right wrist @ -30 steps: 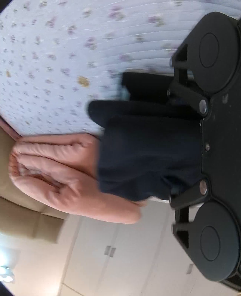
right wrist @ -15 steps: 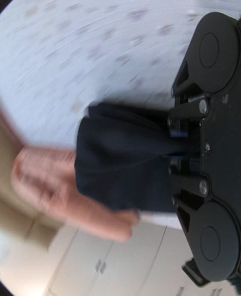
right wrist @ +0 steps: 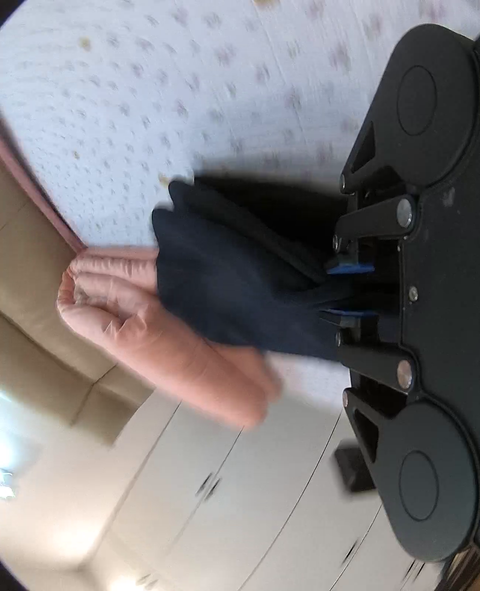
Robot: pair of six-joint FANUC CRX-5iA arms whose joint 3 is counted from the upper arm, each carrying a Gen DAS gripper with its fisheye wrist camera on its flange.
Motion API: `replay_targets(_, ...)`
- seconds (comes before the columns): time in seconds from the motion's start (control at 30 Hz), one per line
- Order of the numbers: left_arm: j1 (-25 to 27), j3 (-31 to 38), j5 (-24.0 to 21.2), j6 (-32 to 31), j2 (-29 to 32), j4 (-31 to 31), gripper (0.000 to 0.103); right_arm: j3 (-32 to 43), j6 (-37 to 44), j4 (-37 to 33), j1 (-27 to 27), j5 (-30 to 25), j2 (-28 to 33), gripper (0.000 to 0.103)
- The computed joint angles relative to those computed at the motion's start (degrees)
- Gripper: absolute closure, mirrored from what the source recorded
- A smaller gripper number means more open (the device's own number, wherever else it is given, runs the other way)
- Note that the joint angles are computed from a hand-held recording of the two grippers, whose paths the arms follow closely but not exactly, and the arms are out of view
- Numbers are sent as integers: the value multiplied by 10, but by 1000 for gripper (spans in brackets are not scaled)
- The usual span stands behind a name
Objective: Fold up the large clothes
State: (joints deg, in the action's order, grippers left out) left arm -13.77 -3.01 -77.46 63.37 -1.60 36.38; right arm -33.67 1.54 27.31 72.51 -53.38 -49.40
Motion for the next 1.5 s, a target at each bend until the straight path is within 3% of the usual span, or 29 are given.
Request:
replay_targets(0.03, -4, 2, 0, -1, 3, -6, 16, 26, 36, -34, -2, -51, 26, 81)
replay_targets(0.07, -10, 4, 0, -4, 4, -13, 16, 68, 88, -97, -23, -111, 69, 70)
replay_targets(0.13, -19, 4, -2, -9, 12, -13, 16, 101, 143, -143, -58, -152, 109, 51)
replay_targets(0.17, -24, 6, -2, -8, 15, -17, 16, 111, 140, -121, -55, -166, 117, 41)
replay_targets(0.27, -29, 5, 5, -5, 16, -24, 16, 114, 80, 54, 9, -213, 147, 16)
replay_targets(0.3, -29, 5, 4, -5, 17, -22, 16, 112, 74, 101, 11, -199, 157, 13)
replay_targets(0.37, -31, 11, 1, -3, 20, -26, 16, 118, 115, 105, -31, -111, 168, 7)
replay_targets(0.47, -34, 16, 0, 0, 24, -28, 16, 169, 229, 10, -98, 8, 241, 4)
replay_targets(0.53, -33, 13, 2, -2, 22, -26, 16, 224, 305, -68, -133, 17, 316, 1)
replay_targets(0.6, -31, 8, 7, -3, 19, -20, 16, 238, 309, -77, -148, 8, 360, 0)
replay_targets(0.7, -20, -6, 14, 2, 20, 3, 16, 211, 293, -62, -186, 84, 374, 0)
replay_targets(0.8, -20, -11, 26, -1, 18, 7, 16, 241, 321, -99, -214, 93, 397, 0)
replay_targets(0.87, -23, -7, 24, -3, 21, 2, 16, 235, 264, -45, -204, 88, 402, 0)
replay_targets(0.9, -25, -4, 22, -6, 22, -3, 16, 242, 201, 17, -196, 81, 430, 0)
replay_targets(0.97, -32, 0, 24, -12, 19, -17, 16, 285, 161, 51, -198, 10, 481, 0)
replay_targets(1.0, -33, 1, 24, -7, 18, -19, 16, 310, 170, 23, -208, -4, 496, 0)
replay_targets(1.07, -31, 2, 21, 2, 16, -20, 17, 312, 172, -23, -223, 8, 475, 0)
replay_targets(1.17, -35, 21, -3, 14, 8, -37, 19, 262, 165, 20, -200, 32, 399, 0)
replay_targets(1.3, -16, 55, -42, -41, -1, -32, 20, 241, 281, 21, -135, -17, 311, 0)
replay_targets(1.43, 9, 48, -2, -41, 7, 43, 6, 201, 297, 54, -51, -94, 256, 0)
replay_targets(1.5, 1, 55, 25, -16, 28, 38, 6, 178, 312, 58, -15, -119, 239, 0)
